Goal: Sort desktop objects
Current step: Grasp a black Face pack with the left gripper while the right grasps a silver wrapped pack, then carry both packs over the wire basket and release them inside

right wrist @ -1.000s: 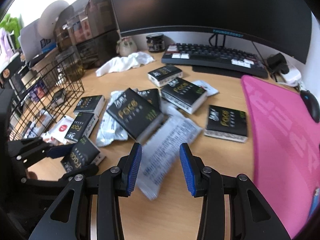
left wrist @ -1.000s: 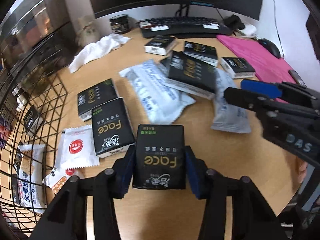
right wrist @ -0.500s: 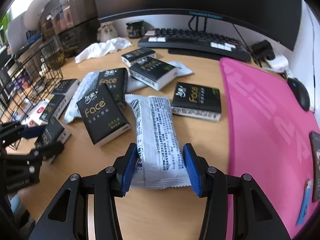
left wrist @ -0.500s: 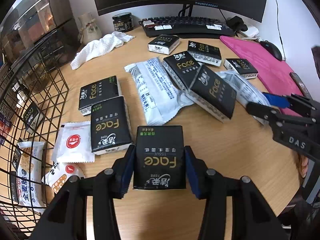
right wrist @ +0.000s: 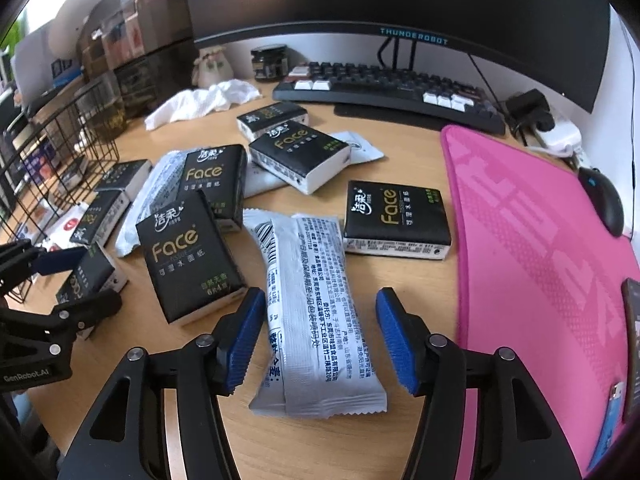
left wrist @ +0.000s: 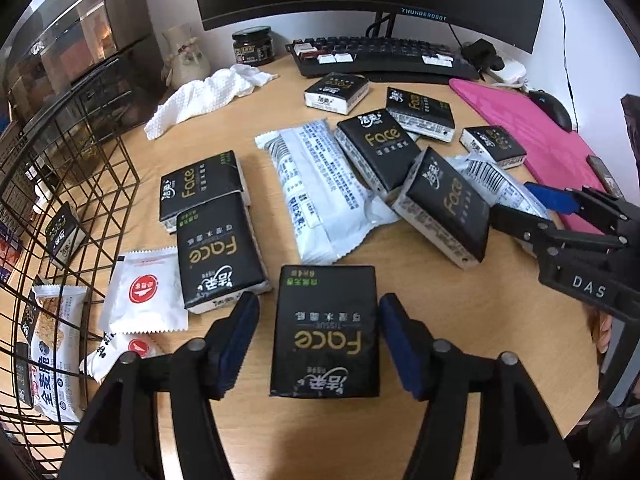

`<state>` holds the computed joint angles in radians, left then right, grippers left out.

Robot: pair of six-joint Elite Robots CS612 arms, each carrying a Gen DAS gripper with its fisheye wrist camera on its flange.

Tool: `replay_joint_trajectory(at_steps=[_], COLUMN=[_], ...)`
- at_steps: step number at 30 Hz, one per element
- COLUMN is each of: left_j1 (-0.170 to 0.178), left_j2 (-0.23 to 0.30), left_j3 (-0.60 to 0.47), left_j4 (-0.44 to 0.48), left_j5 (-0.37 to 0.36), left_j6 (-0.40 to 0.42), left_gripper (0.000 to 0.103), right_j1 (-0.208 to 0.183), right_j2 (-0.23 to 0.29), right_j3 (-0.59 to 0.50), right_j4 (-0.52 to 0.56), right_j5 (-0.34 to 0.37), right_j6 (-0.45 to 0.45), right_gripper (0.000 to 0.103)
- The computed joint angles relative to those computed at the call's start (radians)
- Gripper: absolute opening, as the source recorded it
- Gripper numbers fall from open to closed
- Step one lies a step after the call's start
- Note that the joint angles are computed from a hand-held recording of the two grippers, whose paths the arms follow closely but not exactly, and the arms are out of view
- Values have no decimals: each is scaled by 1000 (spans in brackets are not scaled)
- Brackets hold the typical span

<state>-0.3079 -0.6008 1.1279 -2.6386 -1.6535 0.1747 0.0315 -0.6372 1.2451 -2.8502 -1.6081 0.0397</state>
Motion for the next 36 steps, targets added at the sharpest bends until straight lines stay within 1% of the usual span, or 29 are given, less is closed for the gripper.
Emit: replay_joint_trajectory(at_steps=[1,2,3,5,7,9,13,16,19,25,28,32,36], left_j1=[1,1,2,-2,-10,-14,-7,-5,1,8,7,8,10], left_j2=[1,1,0,-3,-10,-14,-18,-26,-36,-66,-72,-75,-86], left_j3=[-1,-1,0,6,24,33,30,37,42,75,83,87,100], left_j4=[1,-2,-5,-9,-39,-55,-45,-69,-81,-144,-158,-163,-190], left_j5=[0,2,2,22,54,72,30,37,20,1,12,7,8], left_j6=[-3,-6,-6,16,56,72,61,53,41,26,25,27,25], left_gripper=[67,58,52,52,52,52,52,52,52,52,52,52,52], right_j1=[1,1,1,-1,-1,-3,-7,-6,-7,-1,4,8,13], right_j2=[0,-1,-3,-5,-6,-8,-16,-25,-41,-74,-79,-78,-83], right_j3=[1,4,7,12,14,16,29,41,58,90,95,96,100], right_j4=[-3,-6,-9,-14,-15,-13,-17,-37,-68,-124,-134,-130,-144], right_j5=[-7,-9,-8,-1,5,13,37,26,24,26,26,30,35], right_j6=[0,3,8,14,17,20,33,37,43,31,22,19,14], right_gripper=[45,41,39,38,38,37,37,37,37,37,37,37,37])
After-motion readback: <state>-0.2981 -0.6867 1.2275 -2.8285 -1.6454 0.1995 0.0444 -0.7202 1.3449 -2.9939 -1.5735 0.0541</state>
